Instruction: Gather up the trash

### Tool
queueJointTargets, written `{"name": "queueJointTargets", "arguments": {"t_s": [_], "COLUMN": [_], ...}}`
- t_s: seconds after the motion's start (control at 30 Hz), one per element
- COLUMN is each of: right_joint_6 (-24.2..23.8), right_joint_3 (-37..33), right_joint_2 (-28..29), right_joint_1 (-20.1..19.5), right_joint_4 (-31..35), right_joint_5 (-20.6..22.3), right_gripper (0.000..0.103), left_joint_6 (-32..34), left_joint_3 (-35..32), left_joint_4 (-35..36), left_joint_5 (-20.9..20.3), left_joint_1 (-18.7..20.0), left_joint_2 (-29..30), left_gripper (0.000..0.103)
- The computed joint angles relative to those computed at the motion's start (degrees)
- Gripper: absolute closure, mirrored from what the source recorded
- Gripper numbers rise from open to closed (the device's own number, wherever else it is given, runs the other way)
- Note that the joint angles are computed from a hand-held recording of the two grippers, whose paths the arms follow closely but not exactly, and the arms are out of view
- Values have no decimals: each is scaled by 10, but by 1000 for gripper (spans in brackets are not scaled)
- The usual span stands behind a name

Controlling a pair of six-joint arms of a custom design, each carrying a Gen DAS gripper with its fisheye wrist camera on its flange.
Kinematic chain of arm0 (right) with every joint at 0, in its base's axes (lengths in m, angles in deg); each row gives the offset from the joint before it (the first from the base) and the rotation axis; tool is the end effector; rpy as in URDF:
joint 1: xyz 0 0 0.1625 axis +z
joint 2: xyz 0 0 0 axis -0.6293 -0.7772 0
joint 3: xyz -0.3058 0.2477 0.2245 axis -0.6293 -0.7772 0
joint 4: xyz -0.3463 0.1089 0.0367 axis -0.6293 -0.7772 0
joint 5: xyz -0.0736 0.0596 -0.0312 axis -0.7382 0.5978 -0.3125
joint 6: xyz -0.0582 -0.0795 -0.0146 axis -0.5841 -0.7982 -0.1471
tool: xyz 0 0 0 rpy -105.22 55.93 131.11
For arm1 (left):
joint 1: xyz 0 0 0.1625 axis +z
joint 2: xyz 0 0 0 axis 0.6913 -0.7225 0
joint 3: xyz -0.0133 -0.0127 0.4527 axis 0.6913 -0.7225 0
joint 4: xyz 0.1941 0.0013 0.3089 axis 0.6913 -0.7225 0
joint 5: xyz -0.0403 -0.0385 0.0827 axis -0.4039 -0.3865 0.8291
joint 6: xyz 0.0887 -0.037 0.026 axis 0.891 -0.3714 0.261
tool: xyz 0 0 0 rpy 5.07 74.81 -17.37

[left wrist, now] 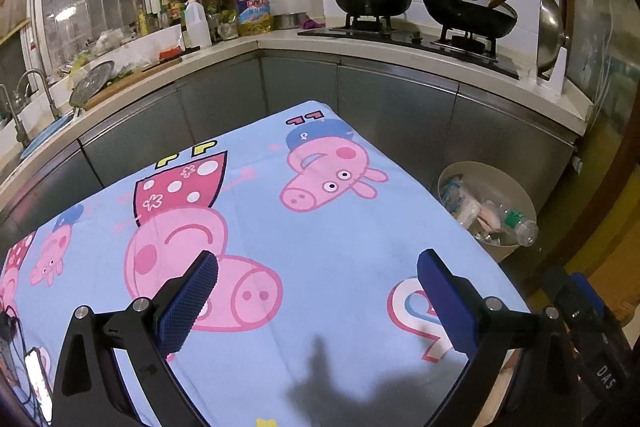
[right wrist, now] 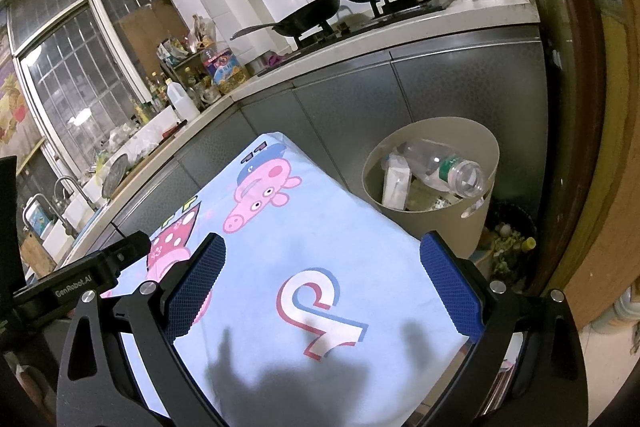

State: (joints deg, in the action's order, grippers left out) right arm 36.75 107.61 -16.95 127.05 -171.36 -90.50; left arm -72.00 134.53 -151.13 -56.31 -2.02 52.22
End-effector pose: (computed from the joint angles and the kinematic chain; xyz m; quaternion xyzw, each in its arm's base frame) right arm 0.1007 -0.4808 0.1969 0.0531 -0.8515 0.5012 0.1446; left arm -0.2883 -0.5527 0.0922 0.1814 0.8310 -0.3825 0.3608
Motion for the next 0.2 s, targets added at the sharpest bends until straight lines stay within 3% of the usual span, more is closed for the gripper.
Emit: {"name": "queueJointTargets", "arguments": {"t_s": [0.2], "right_joint_6": [1], "right_joint_3": [4], "right_joint_2": [2], "right_joint_1": [1], "right_joint_4": [-3], "right_joint_5": [-1], "right_gripper": [6], "left_joint_6": [-2], "left_joint_3": [-2], "left_joint_4": [4], "left_joint_5": [-1], "left_joint_1": [1], "left_joint_2": [0], "left_gripper": [4]}}
